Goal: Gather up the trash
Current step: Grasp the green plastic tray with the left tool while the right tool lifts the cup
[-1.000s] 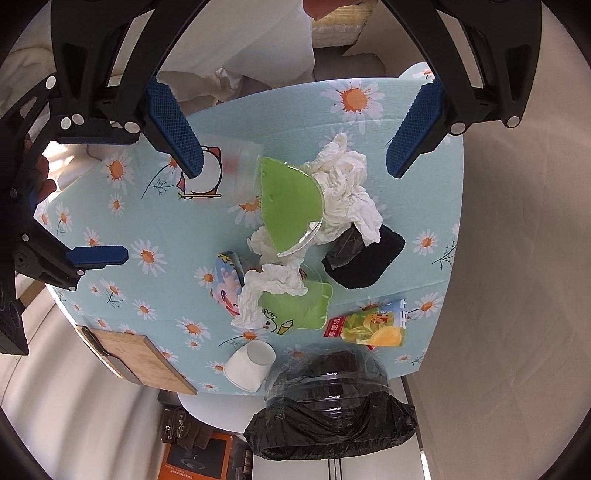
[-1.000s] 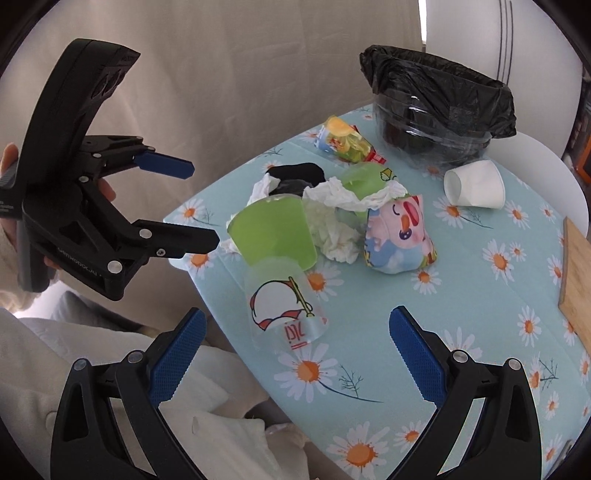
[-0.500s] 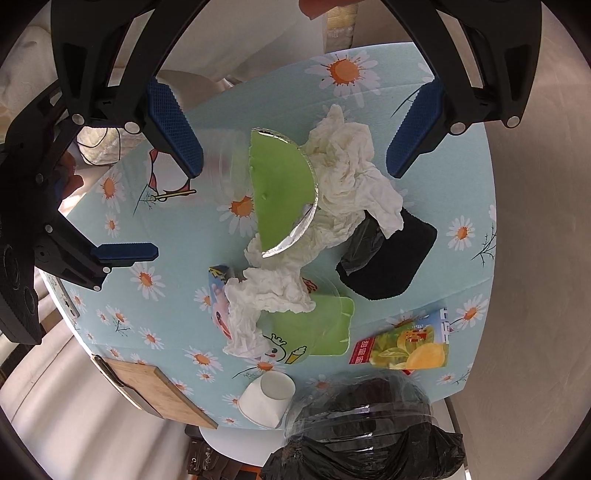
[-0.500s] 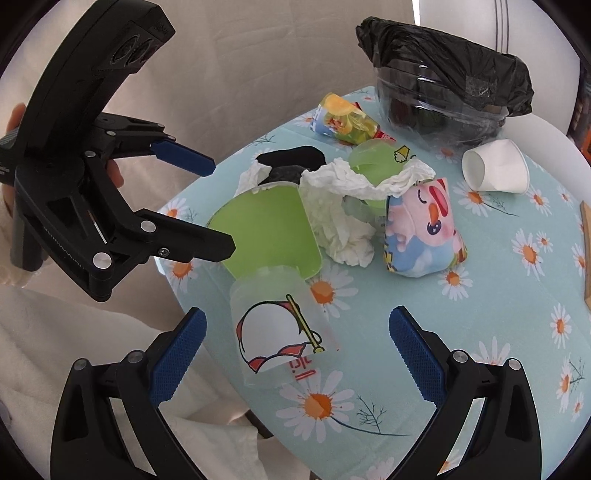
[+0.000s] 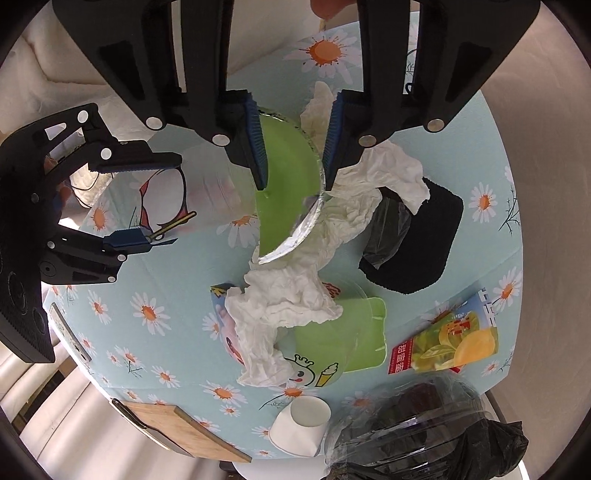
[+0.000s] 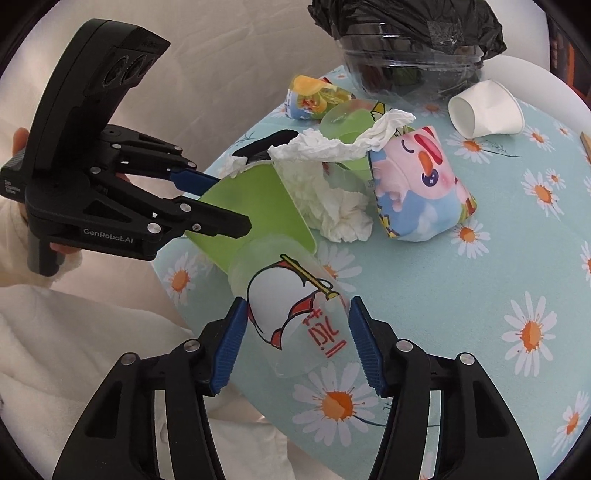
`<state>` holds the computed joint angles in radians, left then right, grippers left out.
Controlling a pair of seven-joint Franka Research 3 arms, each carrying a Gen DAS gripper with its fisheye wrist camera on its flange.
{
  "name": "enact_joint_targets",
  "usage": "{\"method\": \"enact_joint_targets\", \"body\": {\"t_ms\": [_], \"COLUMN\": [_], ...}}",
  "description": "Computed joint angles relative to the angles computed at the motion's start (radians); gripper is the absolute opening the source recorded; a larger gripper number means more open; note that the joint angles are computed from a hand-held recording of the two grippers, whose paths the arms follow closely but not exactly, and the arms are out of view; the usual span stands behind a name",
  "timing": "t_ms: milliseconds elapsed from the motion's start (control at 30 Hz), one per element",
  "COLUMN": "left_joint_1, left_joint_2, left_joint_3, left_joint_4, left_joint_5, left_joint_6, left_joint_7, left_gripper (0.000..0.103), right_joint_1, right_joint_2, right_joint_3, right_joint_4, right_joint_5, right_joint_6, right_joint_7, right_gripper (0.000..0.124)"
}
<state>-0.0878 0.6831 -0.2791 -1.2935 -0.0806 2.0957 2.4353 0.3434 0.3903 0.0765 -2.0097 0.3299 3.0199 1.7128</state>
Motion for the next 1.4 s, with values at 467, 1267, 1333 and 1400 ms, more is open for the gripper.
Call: {"method": "enact_joint_targets", "body": {"t_ms": [467,1267,1333,1400], "left_joint_1": [-0.018,0.003,0.005,0.006], "left_joint_2": [-0.032,-0.211,-0.220,-0.228], "left_joint_3": [0.019,0.017,0.013,0.010], "left_joint_4": [-0.047,-0.285,-0.297,-0.308], "left_joint_5": [0.039,0.031,0.024,0.015], "left_joint_6": [0.069,0.269,0.277,0.287], "left_joint_7": [-0.118,-0.327,-0.328,-0.332], "left_gripper": [0.007,0.005,0.005,0.005], "right_joint_1": [-0.317,-0.338,-0.316,-0.296], "right_joint_2": [-0.005,-0.126,-0.136,-0.148], "right_joint_3": [0.365,0.321,0.293,0.268], "right_joint_4": [-0.024,-0.064,-0.072,-0.080], "right_joint_5": [0.428,0.916,0.917,0.925], "right_joint_6": [0.051,-0.063,-0.067,-0.071], "right_joint_7": [-0.477,-1.042,-1.044,-1.049], "right_gripper": [0.011,0.005,0.005,0.004]}}
